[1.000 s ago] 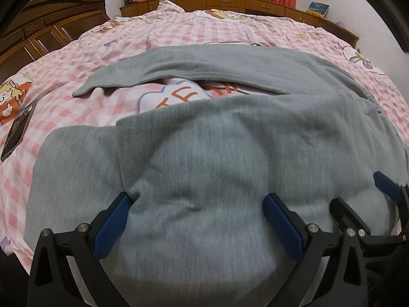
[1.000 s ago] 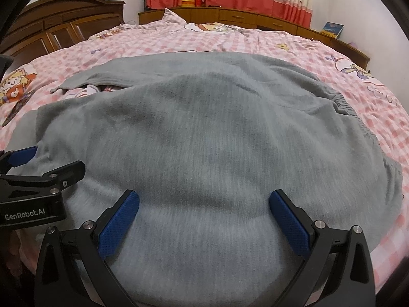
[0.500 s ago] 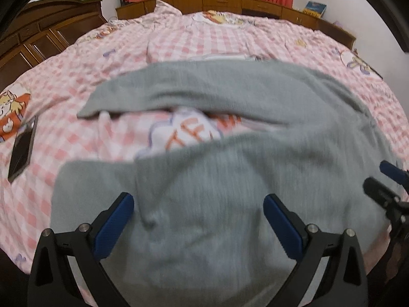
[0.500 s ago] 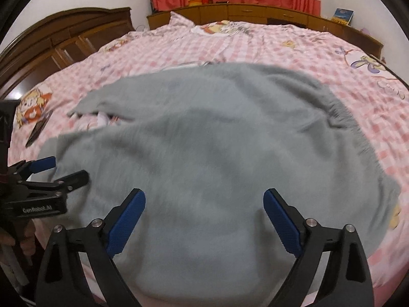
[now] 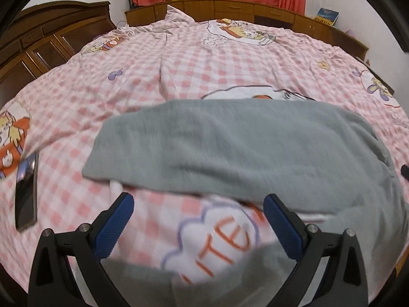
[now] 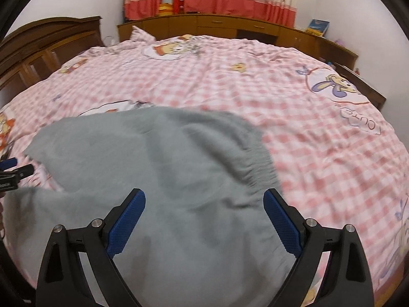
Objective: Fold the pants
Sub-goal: 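Grasp the elastic waistband of the grey sweatpants with the right tool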
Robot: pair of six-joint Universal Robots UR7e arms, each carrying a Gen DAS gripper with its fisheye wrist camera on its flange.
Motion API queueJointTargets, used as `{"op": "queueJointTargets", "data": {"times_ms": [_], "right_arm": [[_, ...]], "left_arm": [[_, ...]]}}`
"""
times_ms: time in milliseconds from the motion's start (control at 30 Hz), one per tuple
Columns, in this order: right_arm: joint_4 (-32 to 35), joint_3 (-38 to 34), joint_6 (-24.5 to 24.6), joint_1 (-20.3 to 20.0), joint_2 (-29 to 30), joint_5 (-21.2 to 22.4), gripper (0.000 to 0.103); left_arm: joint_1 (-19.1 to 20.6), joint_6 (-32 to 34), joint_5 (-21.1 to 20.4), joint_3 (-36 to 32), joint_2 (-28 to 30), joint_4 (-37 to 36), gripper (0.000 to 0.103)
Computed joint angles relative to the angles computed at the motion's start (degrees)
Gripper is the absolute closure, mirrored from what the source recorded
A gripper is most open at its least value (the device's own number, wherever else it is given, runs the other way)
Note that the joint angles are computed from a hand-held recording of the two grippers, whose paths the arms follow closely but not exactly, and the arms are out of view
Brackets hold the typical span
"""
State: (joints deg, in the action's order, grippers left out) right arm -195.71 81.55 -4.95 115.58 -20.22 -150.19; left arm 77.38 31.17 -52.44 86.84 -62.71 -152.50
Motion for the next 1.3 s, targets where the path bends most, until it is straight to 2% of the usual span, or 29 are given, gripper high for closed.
{"op": "queueJointTargets", "data": {"times_ms": [267, 333, 467, 567, 700, 800, 833, 1000, 1067, 1100, 1133, 1200, 1233, 1300], "right_arm": [[1.7, -1.4, 1.8, -4.6, -3.1, 3.1, 0.007], [3.3, -2.8, 2.0, -5.7, -3.1, 2.7, 0.007], [4.4, -6.3, 0.1, -7.6, -2.0, 1.0, 0.009], [1.8, -7.8, -2.0, -8.9, -1.3, 2.2, 0.009], [7.3, -8.9, 2.1, -10.7, -1.6, 4.4, 0.012], [11.8, -7.6, 6.7, -12.3, -2.8, 10.0, 0.021], [12.1, -7.6, 7.6, -12.5, -2.6, 10.7, 0.021], [10.5, -10.7, 5.0, -12.1, 0.7, 7.3, 0.022], [9.0, -11.0, 2.8, -11.9, 1.2, 8.0, 0.035], [8.3, -10.7, 1.6, -11.8, 1.2, 8.8, 0.046], [8.0, -11.1, 0.8, -11.6, 1.5, 8.1, 0.054], [6.2, -11.8, -2.3, -11.0, 2.4, 7.8, 0.068], [5.4, -11.6, -3.2, -10.8, 2.5, 8.0, 0.073], [2.6, -12.6, -6.3, -10.1, 3.7, 6.6, 0.076]], "left_arm": [[0.8, 2.4, 2.2, -8.8, 6.7, 0.5, 0.0], [1.2, 3.1, 3.0, -11.1, 8.5, 0.8, 0.0], [2.0, 4.4, 4.6, -15.0, 10.8, 2.1, 0.0], [2.7, 6.4, 5.9, -18.1, 12.3, 0.7, 0.0], [3.6, 9.7, 7.2, -22.4, 14.3, -2.0, 0.0], [4.4, 11.7, 8.6, -27.5, 16.7, -2.3, 0.0], [4.6, 12.6, 8.9, -29.1, 17.6, -2.9, 0.0], [5.9, 14.8, 8.4, -38.2, 22.2, -3.4, 0.0], [6.7, 11.0, 6.9, -41.7, 23.1, 1.4, 0.003], [7.0, 9.5, 6.4, -42.8, 23.4, 3.5, 0.003], [7.3, 8.6, 6.4, -43.8, 23.8, 4.8, 0.004], [7.4, 9.9, 9.0, -45.0, 25.3, 1.8, 0.004], [7.5, 11.1, 10.9, -46.1, 26.5, -0.1, 0.004], [8.0, 9.7, 10.1, -47.4, 27.0, 2.6, 0.008]]}}
